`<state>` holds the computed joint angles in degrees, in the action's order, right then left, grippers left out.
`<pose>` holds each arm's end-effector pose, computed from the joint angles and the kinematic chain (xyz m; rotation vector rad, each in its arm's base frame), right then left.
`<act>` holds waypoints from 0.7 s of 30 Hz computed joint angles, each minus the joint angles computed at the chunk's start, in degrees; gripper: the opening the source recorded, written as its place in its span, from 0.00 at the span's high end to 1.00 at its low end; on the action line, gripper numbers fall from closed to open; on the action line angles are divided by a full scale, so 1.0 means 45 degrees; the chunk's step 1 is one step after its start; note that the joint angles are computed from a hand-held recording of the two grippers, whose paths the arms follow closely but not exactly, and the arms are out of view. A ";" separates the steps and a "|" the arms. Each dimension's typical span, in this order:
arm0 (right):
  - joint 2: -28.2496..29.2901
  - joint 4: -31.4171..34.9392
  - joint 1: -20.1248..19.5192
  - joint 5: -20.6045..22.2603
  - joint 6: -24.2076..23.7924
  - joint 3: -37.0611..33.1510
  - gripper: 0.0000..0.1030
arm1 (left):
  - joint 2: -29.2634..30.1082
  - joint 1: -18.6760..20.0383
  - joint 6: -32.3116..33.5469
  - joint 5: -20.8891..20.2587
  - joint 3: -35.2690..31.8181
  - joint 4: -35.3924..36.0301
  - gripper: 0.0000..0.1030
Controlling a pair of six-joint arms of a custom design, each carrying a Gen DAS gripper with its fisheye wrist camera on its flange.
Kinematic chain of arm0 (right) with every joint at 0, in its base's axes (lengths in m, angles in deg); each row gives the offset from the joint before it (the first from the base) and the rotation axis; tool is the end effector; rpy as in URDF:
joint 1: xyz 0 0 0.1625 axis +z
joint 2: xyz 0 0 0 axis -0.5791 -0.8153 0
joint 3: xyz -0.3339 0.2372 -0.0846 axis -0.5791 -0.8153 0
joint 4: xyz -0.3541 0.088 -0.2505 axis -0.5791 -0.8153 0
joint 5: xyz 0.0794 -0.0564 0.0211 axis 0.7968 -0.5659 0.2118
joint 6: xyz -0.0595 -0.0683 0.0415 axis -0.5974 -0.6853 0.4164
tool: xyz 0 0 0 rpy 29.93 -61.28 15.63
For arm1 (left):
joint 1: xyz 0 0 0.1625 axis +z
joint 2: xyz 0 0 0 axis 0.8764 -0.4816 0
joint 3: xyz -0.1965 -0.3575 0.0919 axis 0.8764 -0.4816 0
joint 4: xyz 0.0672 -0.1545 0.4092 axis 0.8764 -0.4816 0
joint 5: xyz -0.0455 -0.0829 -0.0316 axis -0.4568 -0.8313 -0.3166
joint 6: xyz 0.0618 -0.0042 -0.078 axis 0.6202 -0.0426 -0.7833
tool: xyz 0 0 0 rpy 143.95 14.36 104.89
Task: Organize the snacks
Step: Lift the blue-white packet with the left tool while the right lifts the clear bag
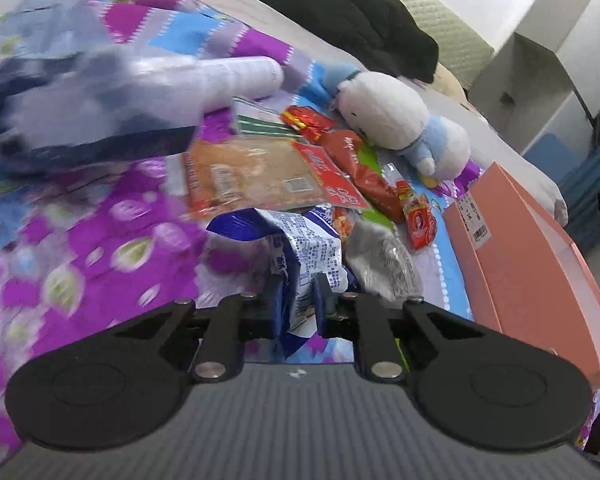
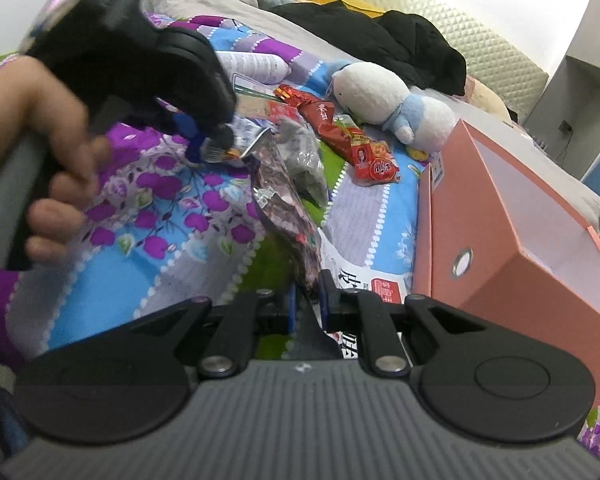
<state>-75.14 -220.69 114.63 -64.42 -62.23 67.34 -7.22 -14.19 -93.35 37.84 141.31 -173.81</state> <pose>0.0016 -0.7094 0.3132 1.6784 -1.9878 0.5438 -0.3235 -0.6818 -0.0461 -0.5645 2.1017 -1.4667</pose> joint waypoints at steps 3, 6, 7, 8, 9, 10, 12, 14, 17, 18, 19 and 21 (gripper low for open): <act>-0.0197 0.0160 -0.0091 -0.0011 -0.0168 0.0119 0.86 | -0.0551 -0.0474 -0.2119 0.0413 0.0762 0.2067 0.83; -0.0376 0.0363 -0.0165 -0.0086 -0.0336 0.0217 0.86 | -0.1056 -0.0928 -0.4438 0.0499 0.1353 0.4310 0.83; -0.0408 0.0416 -0.0184 -0.0121 -0.0362 0.0231 0.86 | -0.1177 -0.1070 -0.5176 0.0474 0.1475 0.5008 0.83; -0.0442 0.0404 -0.0205 -0.0137 -0.0386 0.0271 0.86 | -0.1289 -0.1202 -0.5911 0.0494 0.1588 0.5757 0.83; -0.0465 0.0414 -0.0222 -0.0156 -0.0373 0.0290 0.86 | -0.1378 -0.1318 -0.6619 0.0477 0.1637 0.6515 0.83; -0.0502 0.0501 -0.0240 -0.0159 -0.0335 0.0293 0.86 | -0.1456 -0.1434 -0.7207 0.0438 0.1706 0.7089 0.83; -0.0634 0.0677 -0.0287 -0.0085 -0.0304 0.0336 0.86 | -0.1623 -0.1681 -0.8657 0.0296 0.1823 0.8435 0.83; -0.0715 0.0732 -0.0313 -0.0023 -0.0372 0.0378 0.86 | -0.1710 -0.1851 -0.9494 0.0163 0.1892 0.9208 0.83; -0.0729 0.0927 -0.0345 -0.0117 -0.0408 0.0339 0.85 | -0.1790 -0.2021 -0.9847 -0.0222 0.2053 0.9353 0.83; -0.0742 0.0942 -0.0355 -0.0147 -0.0376 0.0349 0.85 | -0.1828 -0.2080 -1.0009 -0.0312 0.2138 0.9363 0.82; -0.0753 0.0996 -0.0365 -0.0155 -0.0297 0.0335 0.84 | -0.1842 -0.2129 -0.9902 -0.0338 0.2260 0.9073 0.82; -0.0760 0.1230 -0.0348 -0.0253 -0.0094 0.0241 0.84 | -0.1891 -0.2189 -0.9235 -0.0567 0.2491 0.8246 0.77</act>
